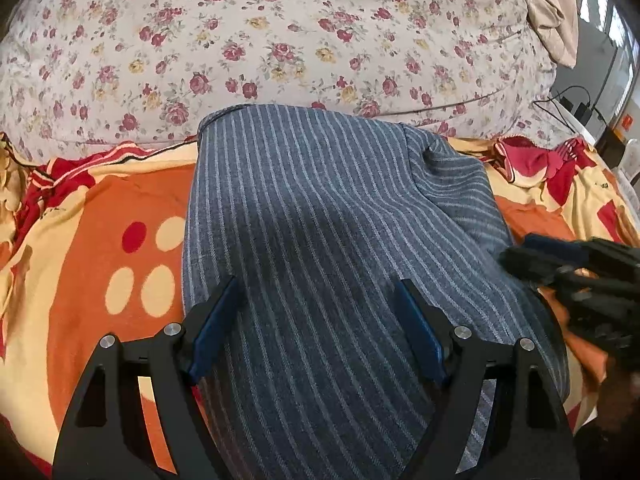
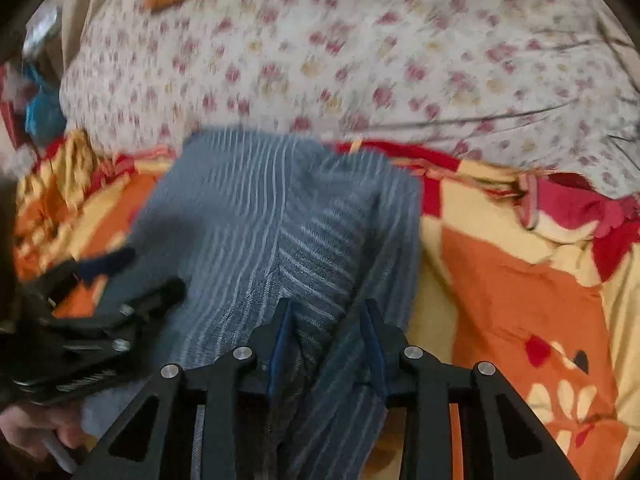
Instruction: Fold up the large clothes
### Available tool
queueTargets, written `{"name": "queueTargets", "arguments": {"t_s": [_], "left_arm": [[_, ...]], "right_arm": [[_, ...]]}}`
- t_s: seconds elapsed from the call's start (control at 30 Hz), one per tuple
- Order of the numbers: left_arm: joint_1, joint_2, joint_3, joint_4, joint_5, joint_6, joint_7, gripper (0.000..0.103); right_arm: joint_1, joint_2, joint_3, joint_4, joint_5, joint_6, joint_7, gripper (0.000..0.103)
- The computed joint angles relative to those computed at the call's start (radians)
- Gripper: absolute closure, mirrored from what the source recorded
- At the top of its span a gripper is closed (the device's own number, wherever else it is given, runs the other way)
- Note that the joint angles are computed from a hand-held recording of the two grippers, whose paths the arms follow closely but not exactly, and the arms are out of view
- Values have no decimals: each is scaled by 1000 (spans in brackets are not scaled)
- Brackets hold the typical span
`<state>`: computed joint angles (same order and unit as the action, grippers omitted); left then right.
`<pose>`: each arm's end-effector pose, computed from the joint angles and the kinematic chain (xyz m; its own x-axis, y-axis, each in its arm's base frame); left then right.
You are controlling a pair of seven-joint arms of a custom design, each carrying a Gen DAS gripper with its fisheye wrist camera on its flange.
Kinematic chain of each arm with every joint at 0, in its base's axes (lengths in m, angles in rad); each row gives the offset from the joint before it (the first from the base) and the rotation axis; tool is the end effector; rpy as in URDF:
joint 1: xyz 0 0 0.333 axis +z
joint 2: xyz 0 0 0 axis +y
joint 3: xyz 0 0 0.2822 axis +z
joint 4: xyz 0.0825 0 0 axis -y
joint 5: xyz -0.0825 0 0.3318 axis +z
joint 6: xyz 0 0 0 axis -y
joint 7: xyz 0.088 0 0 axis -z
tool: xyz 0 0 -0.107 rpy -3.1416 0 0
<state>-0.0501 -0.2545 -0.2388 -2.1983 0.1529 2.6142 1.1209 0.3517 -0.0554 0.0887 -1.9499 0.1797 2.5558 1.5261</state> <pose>0.4611 -0.1503 0.5494 0.0138 -0.9967 0.0797 -0.7782 -0.0608 -0.6251 0.4915 0.2300 0.5613 0.4023 -0.9051 -0.1375 -0.7552 -0.2432 -0.6087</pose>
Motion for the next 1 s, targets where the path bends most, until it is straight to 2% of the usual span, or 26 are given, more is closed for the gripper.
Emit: {"name": "queueTargets", "arguments": {"t_s": [0.07, 0.13, 0.23, 0.3, 0.37, 0.5, 0.6, 0.73, 0.83, 0.93, 1.0], "left_arm": [[-13, 3, 10, 10, -38, -15, 16, 24], [-16, 13, 7, 32, -48, -49, 12, 23], [-23, 26, 5, 53, -50, -78, 7, 18], [-28, 33, 3, 55, -44, -75, 9, 13], [-24, 42, -10, 68, 4, -91, -12, 13], [-32, 3, -2, 31, -4, -74, -44, 13], [-26, -74, -14, -28, -19, -52, -92, 13], [-9, -213, -76, -133, 19, -51, -189, 13], [16, -283, -140, -135, 51, -161, -267, 13], [22, -321, -187, -82, 95, -301, -324, 13], [18, -331, -200, -54, 118, -351, -348, 13]], "right_arm": [[10, -69, -10, -55, 87, 18, -69, 70], [19, -100, -17, -84, 95, -8, -94, 69], [24, -68, -12, -68, 30, -165, -106, 66], [23, -72, -4, -92, 6, -135, -98, 60], [21, -89, -14, -100, 29, -130, -101, 59], [13, -184, -40, -182, 73, -31, -76, 59], [19, -279, -49, -258, 65, 49, -57, 59], [44, -405, -44, -378, -2, 139, -19, 58], [31, -467, -11, -440, -91, 154, 60, 55], [22, -466, -11, -446, -162, 159, 112, 37], [21, -458, -21, -438, -188, 145, 141, 35]]}}
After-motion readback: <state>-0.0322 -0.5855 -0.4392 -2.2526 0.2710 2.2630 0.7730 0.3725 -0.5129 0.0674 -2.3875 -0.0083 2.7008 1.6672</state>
